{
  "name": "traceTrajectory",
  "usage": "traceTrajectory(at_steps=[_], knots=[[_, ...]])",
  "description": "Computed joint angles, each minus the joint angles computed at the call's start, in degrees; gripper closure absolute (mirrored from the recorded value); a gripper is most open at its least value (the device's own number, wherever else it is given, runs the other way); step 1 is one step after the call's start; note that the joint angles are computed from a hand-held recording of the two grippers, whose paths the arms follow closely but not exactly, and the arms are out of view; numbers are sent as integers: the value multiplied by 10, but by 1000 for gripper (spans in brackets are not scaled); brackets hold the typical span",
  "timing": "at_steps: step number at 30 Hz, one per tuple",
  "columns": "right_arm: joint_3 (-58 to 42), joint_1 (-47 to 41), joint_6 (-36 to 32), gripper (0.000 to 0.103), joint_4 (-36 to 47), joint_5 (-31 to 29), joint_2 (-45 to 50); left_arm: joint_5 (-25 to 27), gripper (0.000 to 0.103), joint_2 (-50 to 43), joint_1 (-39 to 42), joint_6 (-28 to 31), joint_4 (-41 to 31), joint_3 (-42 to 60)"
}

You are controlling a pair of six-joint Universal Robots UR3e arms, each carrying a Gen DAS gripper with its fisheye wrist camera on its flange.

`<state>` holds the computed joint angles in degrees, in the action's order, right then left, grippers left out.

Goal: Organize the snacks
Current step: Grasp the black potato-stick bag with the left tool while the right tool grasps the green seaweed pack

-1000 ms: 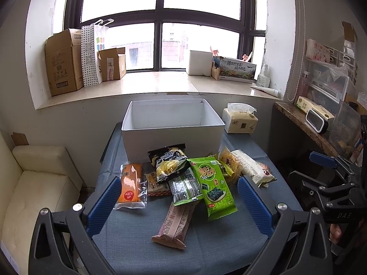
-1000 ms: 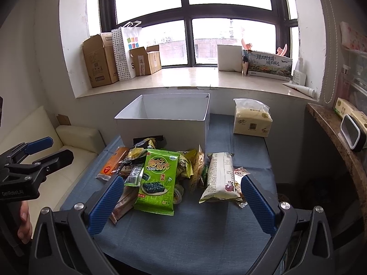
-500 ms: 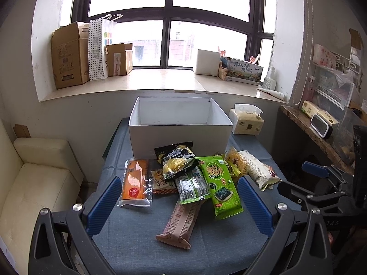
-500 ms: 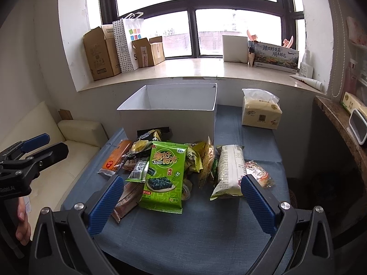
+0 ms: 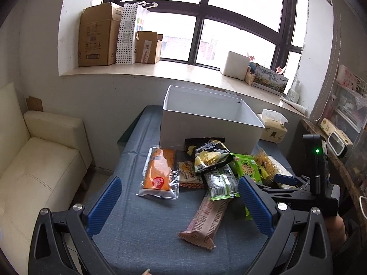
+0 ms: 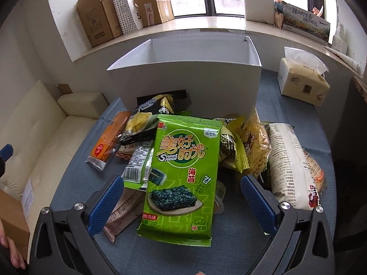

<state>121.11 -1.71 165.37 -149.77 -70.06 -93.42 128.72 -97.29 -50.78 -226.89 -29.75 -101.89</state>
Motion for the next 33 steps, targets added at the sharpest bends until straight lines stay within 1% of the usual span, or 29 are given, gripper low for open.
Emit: traceTrajectory(at_steps=[1, 4, 6, 7, 9, 13, 18, 20, 22, 24, 26, 28, 30, 33], knots=[[-10, 4, 8, 0, -1, -8, 18, 3, 0, -1, -1, 2, 3, -3], [-24, -3, 6, 1, 8, 15, 50, -2, 0, -2, 2, 13, 6, -8], [-35, -2, 6, 16, 12, 17, 72, -2, 0, -8, 1, 17, -10, 2], [-42, 3, 7, 35, 19, 7, 82, -2, 0, -12, 0, 19, -15, 6], [-37, 9, 7, 34, 5, -1, 87, 0, 0, -17, -4, 22, -19, 10], [-11, -6, -5, 34, 6, 26, 52, -15, 0, -26, 0, 33, -29, 22], [44, -73, -34, 34, 57, 94, -73, -81, 0, -37, 33, 54, -20, 36], [61, -110, -55, 34, 101, 121, -137, -102, 0, -54, 46, 63, -20, 57], [74, -151, -86, 34, 163, 150, -206, -127, 0, -77, 62, 77, -24, 87], [86, -189, -109, 34, 204, 161, -265, -149, 0, -108, 74, 97, -32, 127], [90, -237, -143, 34, 274, 188, -323, -165, 0, -145, 84, 119, -43, 175], [89, -289, -184, 34, 353, 217, -375, -183, 0, -185, 97, 138, -71, 235], [77, -329, -218, 34, 419, 231, -412, -208, 0, -223, 113, 148, -100, 294], [63, -371, -254, 34, 484, 247, -433, -247, 0, -273, 141, 152, -144, 377]])
